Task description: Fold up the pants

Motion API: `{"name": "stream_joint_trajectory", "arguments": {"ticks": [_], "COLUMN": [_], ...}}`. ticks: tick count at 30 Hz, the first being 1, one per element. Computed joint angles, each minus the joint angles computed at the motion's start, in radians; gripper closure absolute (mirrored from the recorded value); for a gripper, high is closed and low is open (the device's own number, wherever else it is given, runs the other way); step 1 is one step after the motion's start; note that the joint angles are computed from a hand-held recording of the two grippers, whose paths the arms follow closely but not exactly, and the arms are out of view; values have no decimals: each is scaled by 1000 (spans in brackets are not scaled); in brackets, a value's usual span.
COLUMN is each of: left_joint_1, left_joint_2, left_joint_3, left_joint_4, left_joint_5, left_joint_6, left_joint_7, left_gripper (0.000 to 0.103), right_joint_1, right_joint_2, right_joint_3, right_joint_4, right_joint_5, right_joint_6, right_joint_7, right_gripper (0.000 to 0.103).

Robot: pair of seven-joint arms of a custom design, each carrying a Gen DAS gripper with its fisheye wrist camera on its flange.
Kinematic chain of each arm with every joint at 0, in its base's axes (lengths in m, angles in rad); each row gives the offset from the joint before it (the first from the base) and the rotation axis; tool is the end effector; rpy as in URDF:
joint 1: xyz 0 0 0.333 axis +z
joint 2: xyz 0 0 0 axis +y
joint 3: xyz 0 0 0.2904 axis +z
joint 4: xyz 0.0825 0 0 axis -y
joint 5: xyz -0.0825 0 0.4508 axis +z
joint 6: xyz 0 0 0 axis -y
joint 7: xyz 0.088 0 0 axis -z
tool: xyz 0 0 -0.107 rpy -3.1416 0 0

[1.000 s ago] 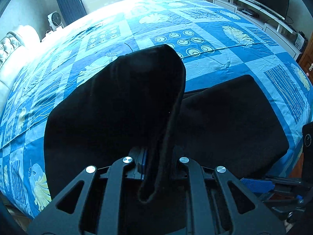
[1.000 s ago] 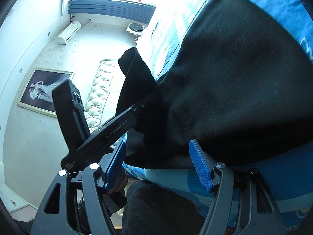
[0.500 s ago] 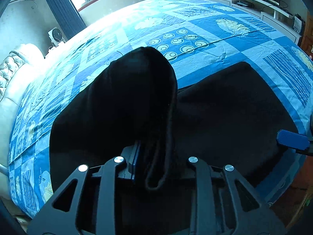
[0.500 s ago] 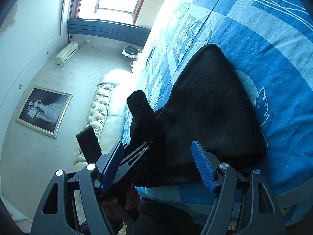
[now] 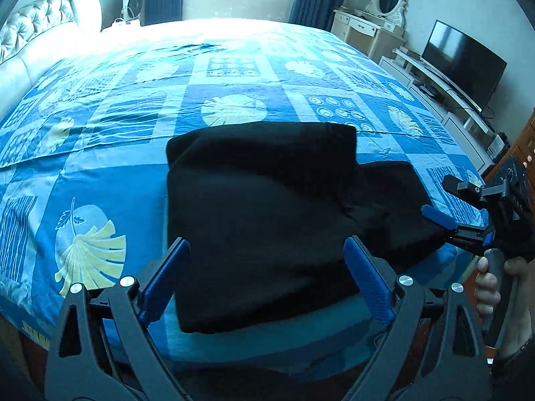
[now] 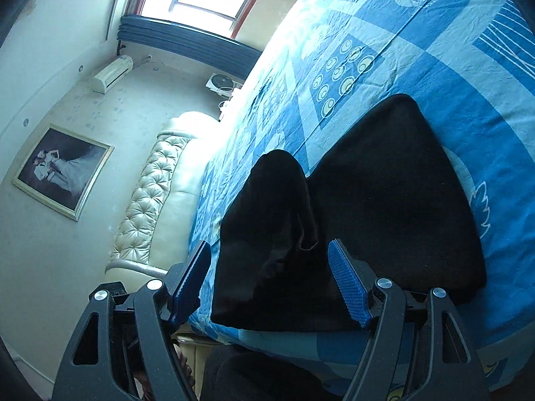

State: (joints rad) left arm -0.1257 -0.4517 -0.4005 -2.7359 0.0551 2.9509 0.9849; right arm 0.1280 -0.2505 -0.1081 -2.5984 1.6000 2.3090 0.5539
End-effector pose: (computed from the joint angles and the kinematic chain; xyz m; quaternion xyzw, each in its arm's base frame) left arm 0.4190 -0.2312 0.3519 -0.6656 0.6728 -0.2764 0.1673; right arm 0.4846 0.0326 0.2816 -0.5361 0.6567 0.1706 0.5023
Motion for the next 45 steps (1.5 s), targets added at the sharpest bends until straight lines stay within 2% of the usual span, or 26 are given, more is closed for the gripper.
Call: {"name": "stream_joint_trajectory", "arguments": {"ticks": [2, 5, 7, 9, 12, 13, 15, 16, 18, 21, 27, 33, 37, 42, 45], "left_joint_1": [25, 6, 10, 9, 18, 20, 16, 13, 7, 0, 3, 5, 8, 11, 8], "left_joint_2": [-30, -76, -103, -130, -148, -150, -149, -149, -149, -144, -132, -114, -96, -58, -31], "left_joint_3": [5, 57, 61, 62, 53, 50, 55, 56, 65, 75, 72, 68, 59, 50, 50], "left_joint_4": [-31, -84, -106, -130, -144, -146, -148, -149, -153, -156, -148, -130, -114, -88, -71], "left_joint_5": [0, -34, -44, -51, -51, -50, -53, -56, -68, -83, -89, -90, -83, -70, -64], "left_joint_6": [-24, -32, -43, -49, -52, -52, -49, -51, -49, -46, -46, -43, -42, -43, -39], "left_joint_7": [-21, -6, -3, 3, 8, 9, 20, 22, 26, 37, 52, 63, 62, 62, 63], "left_gripper": [10, 10, 10, 10, 10, 10, 10, 10, 10, 10, 10, 10, 10, 10, 10], "right_joint_1": [15, 25, 32, 32, 32, 34, 48, 52, 56, 63, 82, 66, 47, 18, 0], "right_joint_2": [54, 151, 191, 211, 230, 228, 228, 230, 220, 162, -4, -97, -90, 7, 57], "right_joint_3": [30, 52, 73, 86, 97, 102, 120, 123, 124, 115, 61, -5, -40, -49, -45], "right_joint_4": [51, 134, 177, 204, 229, 227, 226, 225, 216, 183, 101, 43, 21, 28, 34], "right_joint_5": [-31, -92, -135, -181, -215, -239, -294, -305, -306, -260, -173, -210, -226, -248, -194], "right_joint_6": [65, 82, 103, 89, 24, 24, 81, 99, 115, 127, 161, 202, 229, 250, 236], "right_joint_7": [4, 51, 83, 103, 120, 124, 149, 160, 174, 122, 22, 10, 30, 82, 59], "right_gripper": [31, 31, 31, 31, 32, 35, 56, 61, 78, 87, 90, 91, 91, 91, 91]}}
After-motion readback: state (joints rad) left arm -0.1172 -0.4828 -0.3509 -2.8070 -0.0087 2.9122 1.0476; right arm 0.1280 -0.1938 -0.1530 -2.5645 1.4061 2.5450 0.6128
